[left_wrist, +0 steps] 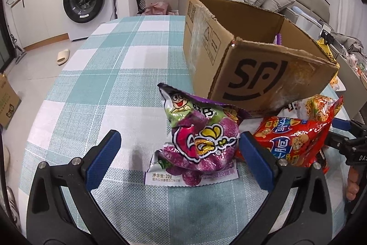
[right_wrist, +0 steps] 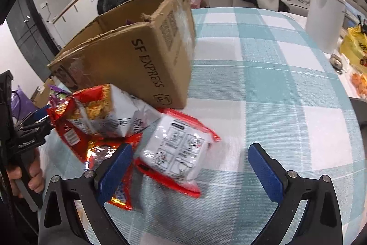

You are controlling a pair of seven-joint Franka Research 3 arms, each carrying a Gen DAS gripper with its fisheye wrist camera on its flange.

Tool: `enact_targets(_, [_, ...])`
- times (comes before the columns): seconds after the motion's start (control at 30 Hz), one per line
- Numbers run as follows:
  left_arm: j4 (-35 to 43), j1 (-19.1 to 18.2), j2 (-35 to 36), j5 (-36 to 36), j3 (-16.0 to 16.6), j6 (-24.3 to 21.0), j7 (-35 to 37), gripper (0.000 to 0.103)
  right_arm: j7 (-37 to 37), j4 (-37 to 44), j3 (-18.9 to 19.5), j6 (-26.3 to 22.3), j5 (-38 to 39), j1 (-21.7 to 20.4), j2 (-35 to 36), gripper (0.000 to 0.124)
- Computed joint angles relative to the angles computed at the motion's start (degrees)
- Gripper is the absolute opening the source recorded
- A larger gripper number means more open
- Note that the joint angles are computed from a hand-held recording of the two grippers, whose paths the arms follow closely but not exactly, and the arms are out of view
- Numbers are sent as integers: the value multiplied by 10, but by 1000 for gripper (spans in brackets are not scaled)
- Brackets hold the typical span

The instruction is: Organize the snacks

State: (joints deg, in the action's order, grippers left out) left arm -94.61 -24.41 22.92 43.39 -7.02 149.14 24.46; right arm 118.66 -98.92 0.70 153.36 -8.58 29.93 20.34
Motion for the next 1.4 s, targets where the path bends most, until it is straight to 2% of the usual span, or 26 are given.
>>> enact_targets(0.23, [0, -1, -1, 2, -1, -1, -3, 102, 1, 3, -4, -17, -17, 4, -2, 102])
enact_targets(0.37, [-1, 0, 1, 0, -1, 2, -3, 102, 12, -4, -8, -6, -28, 5, -5, 100])
enact_targets(0.57, [-4, -1, -1, 2, 0, 4, -7, 102, 8, -10, -3, 13, -18, -3, -4, 89])
enact_targets(0.63, [-6, -2, -2, 4, 1, 6, -9, 102, 2, -14, -1, 22, -13, -4, -6, 82])
enact_targets(0.97, [-3, -2, 0, 4, 1, 4, -13, 102, -18, -17, 3, 34, 9, -3, -7, 70])
enact_targets(1.13, [0, -2, 1, 3, 0, 1, -9, 100, -23, -25, 5, 44, 23, -5, -12, 54])
enact_targets(1.27, [-3, -1, 1, 1, -2, 7, -5, 99, -30, -31, 6, 54, 30, -7, -16, 51])
enact_targets(1.4, [-8, 1, -1, -5, -3, 18, -1, 99, -9, -42, -9, 78, 4, 6, -23, 49])
